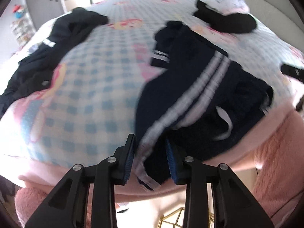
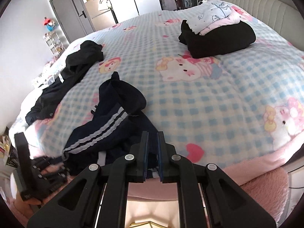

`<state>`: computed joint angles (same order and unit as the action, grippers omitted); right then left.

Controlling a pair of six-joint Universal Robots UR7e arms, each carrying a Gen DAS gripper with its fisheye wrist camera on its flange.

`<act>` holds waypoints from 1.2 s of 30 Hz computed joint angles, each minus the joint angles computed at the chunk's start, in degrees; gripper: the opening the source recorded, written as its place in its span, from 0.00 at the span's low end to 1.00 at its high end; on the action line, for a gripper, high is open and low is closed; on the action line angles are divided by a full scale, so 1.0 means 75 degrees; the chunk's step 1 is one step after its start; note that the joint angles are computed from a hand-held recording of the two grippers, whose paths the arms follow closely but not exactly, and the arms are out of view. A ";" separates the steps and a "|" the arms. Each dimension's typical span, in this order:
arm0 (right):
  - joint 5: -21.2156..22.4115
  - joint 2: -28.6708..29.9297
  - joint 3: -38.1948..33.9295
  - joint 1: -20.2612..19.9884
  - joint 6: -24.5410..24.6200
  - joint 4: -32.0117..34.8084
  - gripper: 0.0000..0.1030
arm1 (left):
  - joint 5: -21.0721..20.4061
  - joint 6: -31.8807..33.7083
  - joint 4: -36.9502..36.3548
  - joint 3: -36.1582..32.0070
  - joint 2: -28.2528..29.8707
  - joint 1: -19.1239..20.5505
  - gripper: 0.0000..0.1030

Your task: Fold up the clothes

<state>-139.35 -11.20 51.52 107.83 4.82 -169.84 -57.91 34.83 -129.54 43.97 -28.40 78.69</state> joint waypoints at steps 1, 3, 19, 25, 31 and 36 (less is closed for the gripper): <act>-0.0039 -0.0001 0.0012 -0.0004 0.0025 0.0041 0.07 | -0.0061 -0.0106 0.0181 -0.0191 0.0057 0.0017 0.32; 0.0046 -0.0078 0.0172 -0.0053 0.0218 0.0141 0.07 | -0.0270 -0.0252 0.0280 -0.0196 -0.0019 0.0047 0.32; 0.0219 -0.0128 0.0538 -0.0291 0.1004 0.0933 0.24 | -0.1057 0.1030 -0.1146 0.2226 -0.1459 -0.0104 0.41; 0.0263 -0.0083 0.0410 -0.0308 0.0882 0.0894 0.29 | -0.0949 0.1307 -0.0153 0.1860 -0.1108 -0.0108 0.41; 0.0392 0.0065 0.0042 -0.0526 0.1231 0.2013 0.33 | -0.0023 0.1506 -0.0491 0.1763 -0.0775 -0.0162 0.39; 0.0446 0.0078 0.0056 -0.0554 0.1044 0.1196 0.19 | -0.0107 0.0950 -0.1353 0.1777 -0.0857 -0.0155 0.15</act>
<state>-136.00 -10.62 51.94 103.67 12.65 -160.87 -58.71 41.96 -139.68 57.30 -34.83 77.53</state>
